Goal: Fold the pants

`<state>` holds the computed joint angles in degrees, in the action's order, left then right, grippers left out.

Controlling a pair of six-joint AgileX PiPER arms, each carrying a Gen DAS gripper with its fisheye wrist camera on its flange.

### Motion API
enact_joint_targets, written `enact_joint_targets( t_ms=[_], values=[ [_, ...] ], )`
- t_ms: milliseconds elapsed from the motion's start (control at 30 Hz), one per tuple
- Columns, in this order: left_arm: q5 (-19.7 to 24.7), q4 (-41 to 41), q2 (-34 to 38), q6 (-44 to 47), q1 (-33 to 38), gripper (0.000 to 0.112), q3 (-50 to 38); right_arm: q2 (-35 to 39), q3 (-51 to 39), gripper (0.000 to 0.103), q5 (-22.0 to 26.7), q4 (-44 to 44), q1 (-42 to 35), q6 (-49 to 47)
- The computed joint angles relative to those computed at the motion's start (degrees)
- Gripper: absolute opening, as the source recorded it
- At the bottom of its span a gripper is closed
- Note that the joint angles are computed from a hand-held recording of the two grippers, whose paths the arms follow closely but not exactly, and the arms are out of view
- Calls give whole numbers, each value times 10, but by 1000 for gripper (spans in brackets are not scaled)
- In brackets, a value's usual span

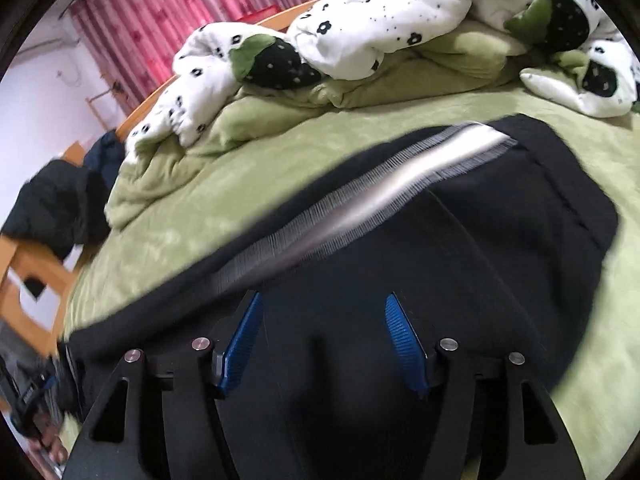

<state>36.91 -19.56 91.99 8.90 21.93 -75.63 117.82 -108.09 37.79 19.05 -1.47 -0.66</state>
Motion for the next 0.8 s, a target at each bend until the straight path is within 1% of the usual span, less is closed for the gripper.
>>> enact_joint_targets(
  t_ms=[33, 100, 167, 200, 233, 300, 333, 400, 467, 533, 667, 700, 733, 800],
  values=[
    [8, -30, -21, 22, 15, 81, 38, -30, 57, 65, -23, 12, -5, -25],
    [15, -92, -48, 72, 42, 81, 100, -82, 160, 65, -53, 28, -16, -61],
    [24, -165, -66, 134, 77, 81, 164, -111, 228, 65, -62, 72, -35, -108],
    [26, -208, -66, 170, 92, 81, 187, -123, 262, 65, -63, 115, -49, -147],
    [34, -247, -65, 204, 109, 81, 206, -131, 291, 65, -61, 169, -66, -195],
    [36, -330, -65, 272, 138, 81, 239, -135, 328, 65, -56, 247, -91, -264],
    [35, -348, -65, 285, 142, 81, 243, -136, 340, 66, -57, 281, -99, -295],
    [37, -349, -47, 260, 138, 81, 223, -138, 356, 66, -58, 350, -112, -357],
    [21, -349, -31, 242, 127, 81, 210, -128, 346, 66, -56, 374, -116, -363],
    [-9, -339, -8, 212, 108, 81, 188, -106, 321, 67, -51, 386, -118, -355],
    [-34, -315, 28, 181, 83, 79, 145, -46, 241, 67, -45, 404, -123, -320],
    [-40, -312, 38, 175, 82, 75, 135, -30, 213, 67, -46, 393, -121, -297],
    [-42, -303, 47, 165, 81, 67, 124, -11, 183, 67, -43, 381, -121, -271],
    [-48, -261, 78, 109, 72, 61, 81, 27, 116, 66, -38, 343, -119, -208]
  ],
)
